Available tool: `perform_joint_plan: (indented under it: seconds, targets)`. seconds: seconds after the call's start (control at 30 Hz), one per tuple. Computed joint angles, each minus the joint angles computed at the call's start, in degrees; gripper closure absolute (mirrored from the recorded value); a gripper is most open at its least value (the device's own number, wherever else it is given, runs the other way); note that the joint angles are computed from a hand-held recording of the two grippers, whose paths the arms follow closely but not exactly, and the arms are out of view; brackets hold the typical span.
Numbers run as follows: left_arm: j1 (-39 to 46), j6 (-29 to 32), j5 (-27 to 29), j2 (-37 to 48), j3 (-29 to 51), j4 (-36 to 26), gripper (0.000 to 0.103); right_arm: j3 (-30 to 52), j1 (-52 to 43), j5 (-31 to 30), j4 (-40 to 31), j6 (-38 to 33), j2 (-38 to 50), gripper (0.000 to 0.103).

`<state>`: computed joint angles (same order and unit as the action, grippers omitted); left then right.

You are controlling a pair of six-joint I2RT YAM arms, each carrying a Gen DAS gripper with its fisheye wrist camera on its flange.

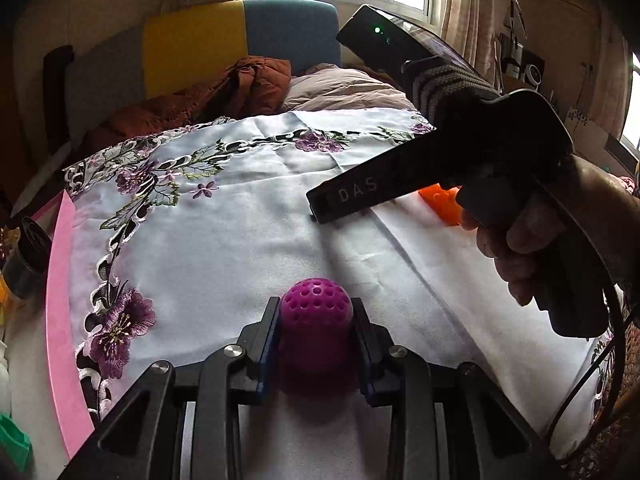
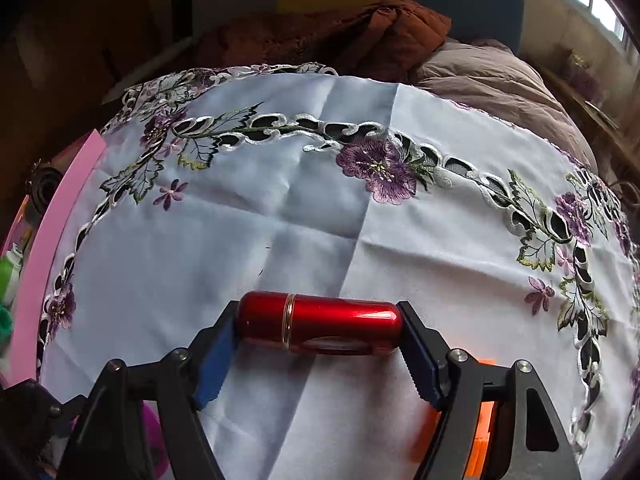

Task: Organize rigid objects
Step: 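Carry the magenta toy into the tray and open the left tool while the right tool holds the red cylinder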

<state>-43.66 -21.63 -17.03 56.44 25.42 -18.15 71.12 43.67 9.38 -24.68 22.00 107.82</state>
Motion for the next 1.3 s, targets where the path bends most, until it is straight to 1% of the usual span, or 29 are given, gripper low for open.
perform_joint_plan:
  seconds: [0.07,0.3,0.47,0.57,0.8,0.97,1.13,1.2,1.27,1.3]
  targets:
    - [-0.37,-0.18,-0.44,0.13,0.12,-0.16,0.071,-0.09,-0.12,-0.62,0.04,0.30,-0.20,0.027]
    - [-0.37,-0.49,-0.78,0.45,0.65,-0.92,0.071,-0.23,-0.20,0.04,-0.10,-0.33,-0.83,0.027]
    - [0.42,-2.04,-0.93,-0.39,1.46,-3.56,0.071,-1.25,0.24,1.20,1.31,-1.27,-1.17,0.028]
    - [0.46,-3.15,-1.11,-2.61,1.98,-6.82,0.071,-1.78,0.36,1.59,2.14,-1.85,-1.33,0.028]
    - [-1.46,-4.62,-3.48,-13.16,5.13,-17.55,0.071,-3.37,0.52,2.14,4.34,-2.91,-1.93,0.028]
    - [-0.70,-5.72,-2.58,-18.41,7.07,-23.52,0.071,-3.74,0.72,2.50,4.88,-2.93,-2.02,0.028]
    - [3.85,-5.14,1.39,-24.79,7.79,-29.26,0.071,-3.94,0.91,2.89,5.13,-3.11,-2.09,0.028]
    - [6.96,-4.20,4.20,-28.02,7.94,-31.94,0.071,-3.88,0.89,3.00,5.02,-3.24,-2.07,0.028]
    - [11.79,-1.71,7.04,-32.27,8.55,-35.78,0.071,-3.94,0.80,2.82,5.05,-3.40,-2.13,0.028]
    - [17.03,1.11,10.39,-34.71,9.03,-37.97,0.071,-3.88,0.79,2.85,4.96,-3.49,-2.12,0.028]
